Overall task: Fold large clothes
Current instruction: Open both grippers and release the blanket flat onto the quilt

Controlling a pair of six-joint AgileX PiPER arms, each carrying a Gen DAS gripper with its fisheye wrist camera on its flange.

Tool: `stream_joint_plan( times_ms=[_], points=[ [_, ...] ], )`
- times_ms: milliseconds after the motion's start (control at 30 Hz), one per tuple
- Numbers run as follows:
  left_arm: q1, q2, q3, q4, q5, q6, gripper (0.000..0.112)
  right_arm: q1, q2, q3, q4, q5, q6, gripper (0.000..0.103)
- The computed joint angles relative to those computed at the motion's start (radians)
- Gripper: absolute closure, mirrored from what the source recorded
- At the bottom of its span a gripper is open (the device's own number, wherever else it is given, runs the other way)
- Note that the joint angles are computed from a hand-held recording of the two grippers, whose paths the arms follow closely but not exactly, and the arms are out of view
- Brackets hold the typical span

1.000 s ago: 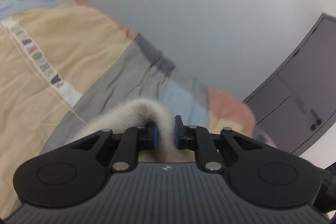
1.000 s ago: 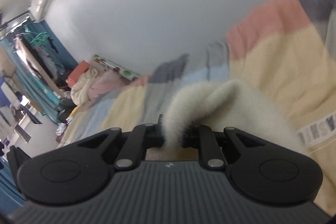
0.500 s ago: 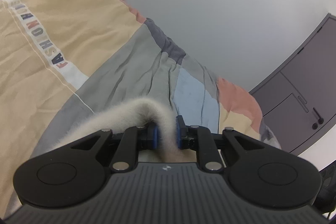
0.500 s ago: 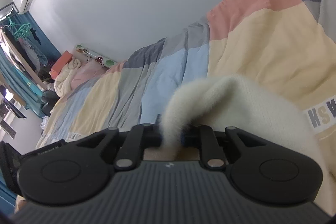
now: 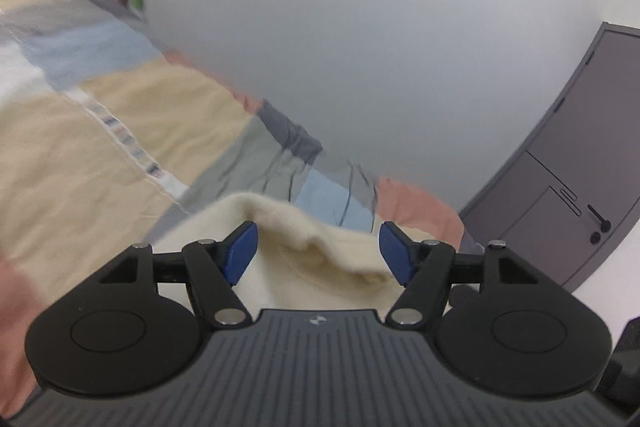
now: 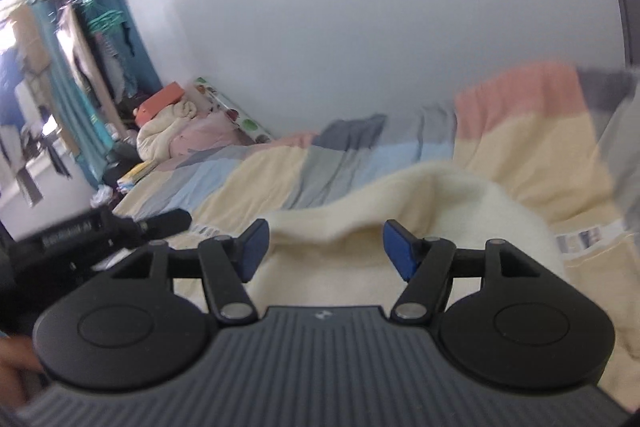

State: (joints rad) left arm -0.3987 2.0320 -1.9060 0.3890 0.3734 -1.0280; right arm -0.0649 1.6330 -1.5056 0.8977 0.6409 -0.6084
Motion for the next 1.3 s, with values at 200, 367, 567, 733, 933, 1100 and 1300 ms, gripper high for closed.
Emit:
stream_joint_plan(
  times_ms=[200, 367, 567, 733, 933, 1100, 1300],
  points=[
    [-0.162, -0.309, 0.325, 0.413, 0.069, -0.325, 0.04, -0.013, -0.265, 0.156, -0.079, 0.064, 0.026, 0.037],
    [-0.325, -0.51, 0.526, 0.581, 0.207, -0.476, 0.04, -0.049, -0.442, 0.216, -0.117, 0.166, 0.082, 0.037],
    [-0.562, -0.643, 0.688, 0.731, 0.511, -0.598, 0.04, -0.043, -0.635, 0.298, -0.192, 0.218, 0.124, 0.037],
    [-0.657, -0.687, 0.808, 0.729, 0.642, -0.665, 0.04, 0.094, -0.784, 0.437, -0.356, 0.207, 0.262, 0.037],
    [-0.62, -0.718, 0.914, 0.666, 0.614, -0.698, 0.04, 0.115, -0.845, 0.602, -0.365, 0.188, 0.282, 0.038],
    [-0.527, -0.656, 0.906, 0.613, 0.573, -0.69, 0.04, 0.13, -0.781, 0.64, -0.427, 0.169, 0.354, 0.038],
    [-0.441, -0.648, 0.923, 0.562, 0.41, -0.652, 0.04, 0.166, -0.734, 0.657, -0.444, 0.129, 0.4, 0.038]
  ],
)
